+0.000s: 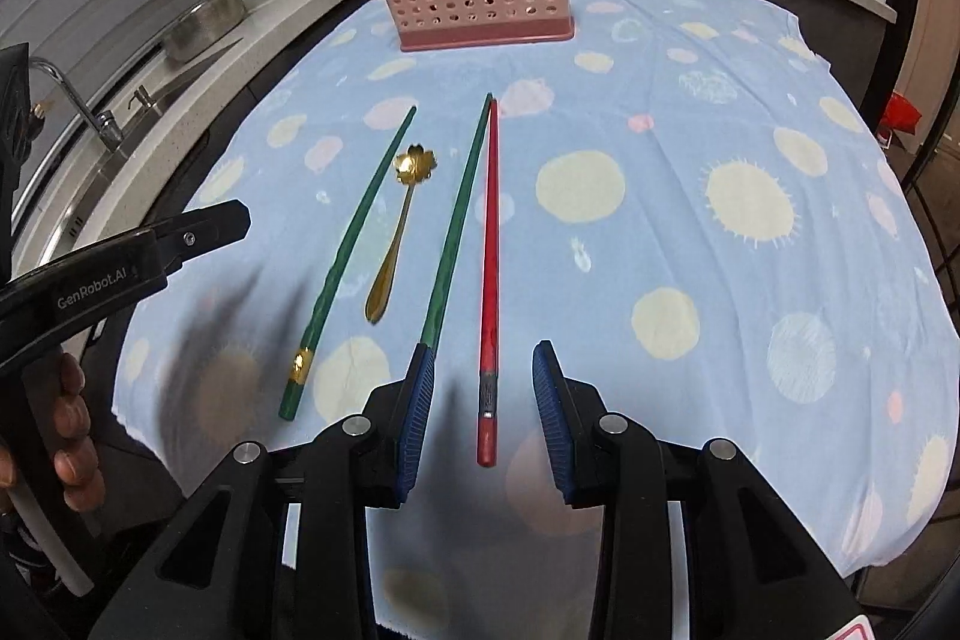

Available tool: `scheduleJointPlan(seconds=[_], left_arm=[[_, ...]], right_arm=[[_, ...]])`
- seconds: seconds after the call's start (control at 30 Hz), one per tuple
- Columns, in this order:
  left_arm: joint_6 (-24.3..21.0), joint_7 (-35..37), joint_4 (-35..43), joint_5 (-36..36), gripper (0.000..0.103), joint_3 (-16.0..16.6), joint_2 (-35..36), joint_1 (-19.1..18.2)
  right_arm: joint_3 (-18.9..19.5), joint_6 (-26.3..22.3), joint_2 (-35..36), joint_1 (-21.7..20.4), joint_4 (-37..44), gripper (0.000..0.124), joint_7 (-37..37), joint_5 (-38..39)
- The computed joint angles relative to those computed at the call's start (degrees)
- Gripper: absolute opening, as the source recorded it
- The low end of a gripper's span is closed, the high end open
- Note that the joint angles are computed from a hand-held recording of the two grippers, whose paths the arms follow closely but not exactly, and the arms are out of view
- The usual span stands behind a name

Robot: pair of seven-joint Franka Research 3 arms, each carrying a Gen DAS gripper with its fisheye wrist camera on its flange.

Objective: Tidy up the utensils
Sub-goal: 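Move both open tools down to the remaining chopsticks on the cloth, then grasp a green chopstick with the left tool while the right tool grasps a red chopstick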

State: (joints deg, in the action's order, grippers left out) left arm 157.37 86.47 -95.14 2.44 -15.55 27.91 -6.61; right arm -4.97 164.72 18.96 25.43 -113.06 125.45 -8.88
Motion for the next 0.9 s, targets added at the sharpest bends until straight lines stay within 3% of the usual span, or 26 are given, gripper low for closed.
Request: scheduleJointPlan(seconds=[0.2,0.3,0.9], left_arm=[[0.0,1.5,-4.8,-1.1,0.04,-1.2,-1.7,0.6],[-0.1,2.7,-5.8,-2.2,0.04,-1.9,-2.1,1.1],[-3.3,7.3,-4.8,-6.6,0.04,-3.4,-0.4,1.4]], right_arm=[[-0.2,-0.5,0.2,0.3,-0.5,0.03,0.4,-0.3],[0.8,-1.1,0.6,-0.6,-0.1,0.023,-0.8,1.0],[0.5,-1.9,2.0,-0.4,0.8,0.013,-1.8,2.1]])
